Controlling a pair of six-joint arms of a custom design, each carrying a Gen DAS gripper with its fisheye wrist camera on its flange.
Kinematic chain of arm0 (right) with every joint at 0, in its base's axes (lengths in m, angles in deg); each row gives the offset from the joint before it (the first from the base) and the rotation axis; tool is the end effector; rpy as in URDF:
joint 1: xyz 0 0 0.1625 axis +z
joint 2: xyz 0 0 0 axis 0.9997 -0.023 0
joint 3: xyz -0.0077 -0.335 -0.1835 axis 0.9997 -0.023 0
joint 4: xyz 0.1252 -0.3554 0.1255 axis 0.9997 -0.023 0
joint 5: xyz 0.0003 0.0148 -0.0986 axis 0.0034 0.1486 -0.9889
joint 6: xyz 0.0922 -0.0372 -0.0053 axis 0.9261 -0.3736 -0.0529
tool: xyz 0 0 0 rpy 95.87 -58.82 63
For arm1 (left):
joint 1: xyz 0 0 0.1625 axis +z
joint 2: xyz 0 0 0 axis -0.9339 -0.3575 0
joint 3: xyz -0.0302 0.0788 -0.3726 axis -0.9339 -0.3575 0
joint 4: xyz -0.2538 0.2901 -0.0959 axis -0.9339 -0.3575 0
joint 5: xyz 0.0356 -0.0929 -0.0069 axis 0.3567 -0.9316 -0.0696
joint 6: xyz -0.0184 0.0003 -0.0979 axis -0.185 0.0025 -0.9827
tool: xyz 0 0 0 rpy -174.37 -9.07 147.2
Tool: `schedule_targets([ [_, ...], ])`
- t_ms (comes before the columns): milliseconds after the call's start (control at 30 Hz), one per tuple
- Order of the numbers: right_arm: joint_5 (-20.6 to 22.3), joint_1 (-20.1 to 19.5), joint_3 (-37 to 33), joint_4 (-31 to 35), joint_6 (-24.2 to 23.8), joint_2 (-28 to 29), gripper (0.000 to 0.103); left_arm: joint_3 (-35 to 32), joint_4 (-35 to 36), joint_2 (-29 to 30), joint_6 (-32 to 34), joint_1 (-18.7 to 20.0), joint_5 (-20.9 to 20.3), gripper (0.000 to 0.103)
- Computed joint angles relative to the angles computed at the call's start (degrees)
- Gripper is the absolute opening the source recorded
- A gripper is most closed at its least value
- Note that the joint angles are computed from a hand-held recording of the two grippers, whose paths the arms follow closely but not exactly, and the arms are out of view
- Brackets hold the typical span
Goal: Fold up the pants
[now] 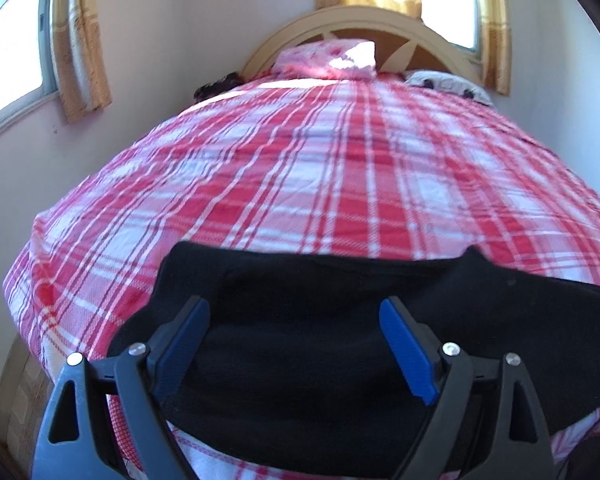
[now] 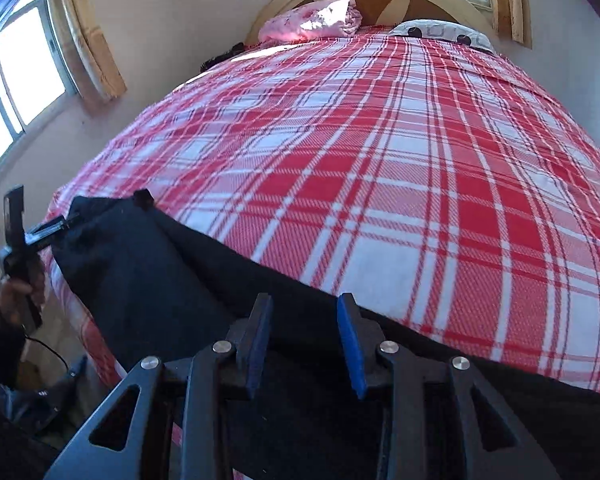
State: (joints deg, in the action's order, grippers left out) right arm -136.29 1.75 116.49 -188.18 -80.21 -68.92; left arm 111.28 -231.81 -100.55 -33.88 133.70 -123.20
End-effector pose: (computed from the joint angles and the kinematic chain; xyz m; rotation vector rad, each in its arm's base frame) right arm 0.0963 -0.7557 0.2338 0.4193 -2.4068 0.7696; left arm -0.1593 -0.8175 0.1746 0.4774 2.1784 -0.9561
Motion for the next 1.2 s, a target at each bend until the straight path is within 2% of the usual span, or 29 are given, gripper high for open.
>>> schedule_targets([
  [100, -2.8, 0.0, 3.1, -2.2, -5.0, -1.0, 0.035, 2.1, 0.3, -0.8, 2.1, -1.0, -2.4, 0.09],
  [233, -7.9, 1.2, 4.6, -5.3, -14.3, -0.3, 0.034, 2.1, 3.4, 0.6, 1.9, -1.9, -1.2, 0.09],
  [333, -9.2, 1.7, 3.6, -3.1, -18.2, 0.3, 0.032, 2.3, 9.0, 0.6, -2.3, -1.9, -1.6, 0.09],
  [500, -10.9, 2.3, -0.2, 2.5, -25.1, 1.9, 0.031, 3.6, 10.0, 0.8, -4.5, -2.2, -0.1, 0.09],
  [567, -11.7, 2.6, -1.6, 4.5, -26.2, 2.8, 0.014, 3.8, 10.6, 0.6, -5.2, -2.3, 0.0, 0.09],
  [633, -13.0, 3.1, -0.9, 2.6, -28.3, 3.3, 0.008, 4.2, 9.8, 0.6, -5.0, -2.3, 0.3, 0.092],
  [667, -14.6, 3.7, 0.1, -1.6, -31.2, 4.0, 0.005, 4.4, 9.2, 0.7, -4.9, -2.4, 0.8, 0.092],
  [733, -15.7, 4.1, 1.4, -6.5, -32.9, 4.5, 0.004, 4.1, 9.1, 0.9, -5.1, -2.4, 1.2, 0.094],
  [833, -12.6, 3.6, 3.4, -14.5, -29.1, 3.2, 0.004, 3.6, 9.3, 1.2, -5.5, -2.3, 1.3, 0.097],
  [900, -8.3, 2.3, 3.7, -19.6, -21.4, 1.9, 0.004, 3.5, 9.8, 1.2, -6.6, -2.2, 1.1, 0.097],
  [967, -2.3, 0.2, 4.8, -17.1, -13.2, -0.3, 0.004, 3.2, 10.4, 1.3, -6.9, -2.2, 1.3, 0.097],
  [1000, -1.2, -0.3, 4.7, -15.1, -11.8, -0.3, 0.005, 3.1, 10.3, 1.3, -6.6, -2.2, 1.3, 0.097],
  [1033, -1.9, -0.6, 4.1, -14.1, -11.6, 0.4, 0.006, 3.2, 10.3, 1.2, -6.5, -2.1, 1.2, 0.097],
  [1067, -2.0, -0.9, 4.0, -14.2, -11.9, 1.0, 0.007, 3.3, 10.3, 1.1, -6.6, -2.1, 0.9, 0.097],
  [1100, -0.1, -1.2, 5.2, -16.1, -11.8, 0.5, 0.007, 3.3, 10.6, 1.0, -6.9, -2.1, 0.8, 0.097],
  [1200, 11.9, -3.6, 9.9, -17.8, -2.2, -4.7, 0.008, 3.5, 10.8, 0.6, -6.9, -2.3, 0.7, 0.097],
])
